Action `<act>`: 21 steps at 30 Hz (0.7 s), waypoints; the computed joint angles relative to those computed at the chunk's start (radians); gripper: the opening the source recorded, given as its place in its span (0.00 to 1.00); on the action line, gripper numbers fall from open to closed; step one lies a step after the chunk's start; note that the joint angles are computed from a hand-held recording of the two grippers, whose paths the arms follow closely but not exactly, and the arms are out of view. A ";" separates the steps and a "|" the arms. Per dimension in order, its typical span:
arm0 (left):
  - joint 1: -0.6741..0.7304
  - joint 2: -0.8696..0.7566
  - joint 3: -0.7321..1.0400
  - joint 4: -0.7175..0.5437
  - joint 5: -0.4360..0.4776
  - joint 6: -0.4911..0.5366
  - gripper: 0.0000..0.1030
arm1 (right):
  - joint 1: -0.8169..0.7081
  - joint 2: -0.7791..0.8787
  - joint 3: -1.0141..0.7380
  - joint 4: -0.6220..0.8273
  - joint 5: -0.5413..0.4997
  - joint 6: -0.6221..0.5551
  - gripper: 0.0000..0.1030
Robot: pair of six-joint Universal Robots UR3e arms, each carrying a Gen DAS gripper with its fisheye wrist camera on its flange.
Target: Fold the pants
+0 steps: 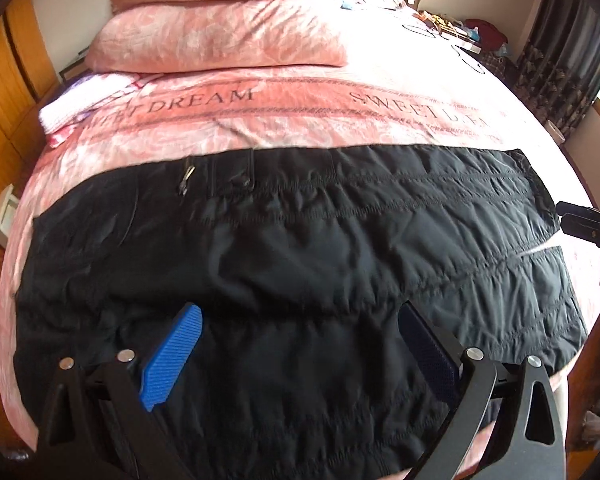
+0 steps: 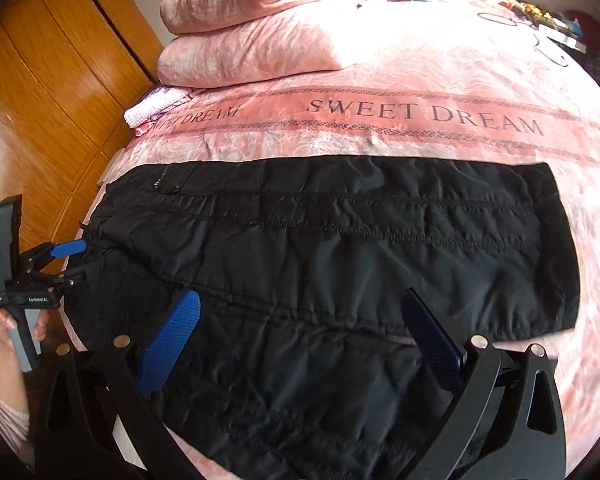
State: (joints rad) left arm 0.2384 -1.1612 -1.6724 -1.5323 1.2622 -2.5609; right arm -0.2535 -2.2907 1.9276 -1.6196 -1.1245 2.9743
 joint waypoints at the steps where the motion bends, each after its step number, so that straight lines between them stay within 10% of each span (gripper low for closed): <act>1: -0.054 -0.105 0.028 0.087 0.001 -0.027 0.96 | 0.009 0.105 -0.007 -0.086 -0.016 -0.020 0.98; 4: -0.154 -0.419 0.206 0.176 -0.046 -0.028 0.96 | 0.067 0.419 -0.082 -0.304 -0.105 -0.078 0.98; 10: -0.255 -0.876 0.736 -0.044 -0.083 0.069 0.92 | 0.110 0.827 -0.422 -0.185 -0.089 -0.328 0.97; 21: -0.318 -1.137 0.974 -0.093 -0.041 0.073 0.89 | 0.106 1.046 -0.499 -0.256 -0.147 -0.437 0.98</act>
